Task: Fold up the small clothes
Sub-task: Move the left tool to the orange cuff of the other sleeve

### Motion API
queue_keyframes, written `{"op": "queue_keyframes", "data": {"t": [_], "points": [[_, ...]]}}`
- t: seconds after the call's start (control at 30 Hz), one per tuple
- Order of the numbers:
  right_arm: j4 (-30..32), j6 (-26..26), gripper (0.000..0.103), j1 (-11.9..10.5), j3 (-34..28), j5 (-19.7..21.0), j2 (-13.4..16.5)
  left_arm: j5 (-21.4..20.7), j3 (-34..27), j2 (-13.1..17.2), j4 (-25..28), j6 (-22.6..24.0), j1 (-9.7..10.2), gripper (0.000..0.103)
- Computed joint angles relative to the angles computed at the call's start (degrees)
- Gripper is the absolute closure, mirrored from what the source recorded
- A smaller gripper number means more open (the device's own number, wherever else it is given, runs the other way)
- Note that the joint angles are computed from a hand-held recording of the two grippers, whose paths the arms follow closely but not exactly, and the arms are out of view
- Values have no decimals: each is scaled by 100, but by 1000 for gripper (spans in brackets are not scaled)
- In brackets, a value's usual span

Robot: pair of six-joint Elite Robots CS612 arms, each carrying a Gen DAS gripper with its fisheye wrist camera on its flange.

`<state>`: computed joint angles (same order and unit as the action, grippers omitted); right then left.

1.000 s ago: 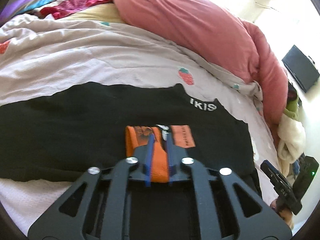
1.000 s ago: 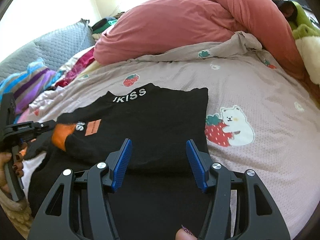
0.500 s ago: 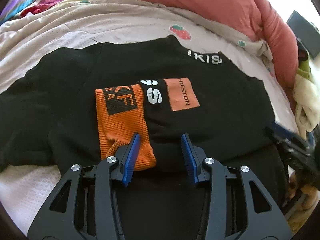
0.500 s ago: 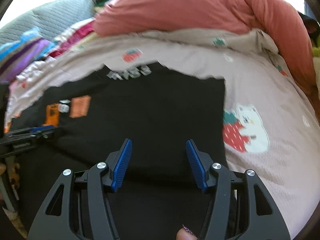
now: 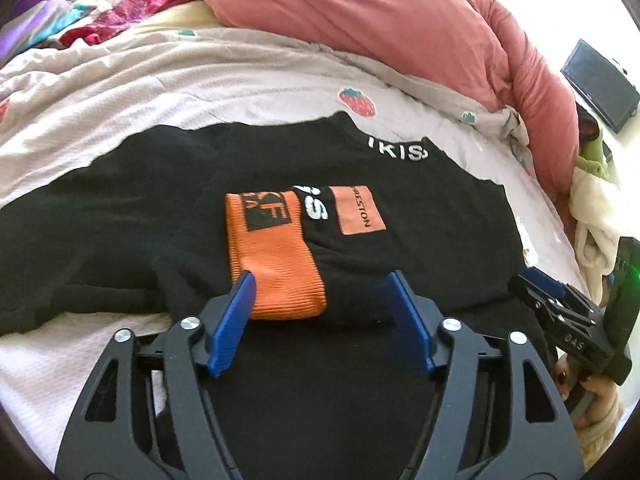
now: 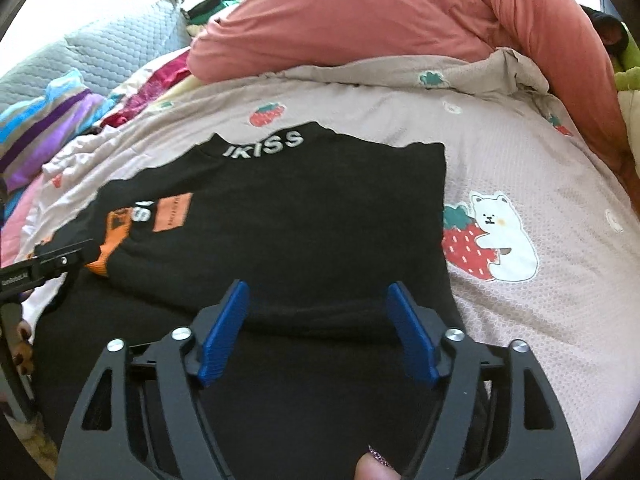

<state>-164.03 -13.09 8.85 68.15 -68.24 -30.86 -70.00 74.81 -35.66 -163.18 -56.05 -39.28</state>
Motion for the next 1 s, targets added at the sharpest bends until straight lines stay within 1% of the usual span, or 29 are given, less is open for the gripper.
{"op": "queue_keyframes", "data": {"t": [0.07,0.1,0.13,0.17,0.3,0.47,0.67,1.0], "points": [[-57,21,20,3,53,33,-32,68,71,-46,-55,-32,-7,33],[-86,28,20,4,85,79,-54,101,109,-69,-91,-45,-11,31],[-106,29,18,7,101,97,-64,162,166,-102,-150,-73,-19,25],[-156,31,13,15,136,100,-86,207,195,-122,-156,-102,-22,19],[-340,30,8,36,227,213,-140,425,384,-238,-174,-264,-45,10],[-434,-26,6,79,268,309,-183,634,684,-391,-319,-541,-65,10],[-548,-86,6,147,302,408,-221,933,972,-555,-317,-792,-104,10],[-528,-309,5,321,281,660,-246,1285,1292,-765,-56,-1120,-136,10]]}}
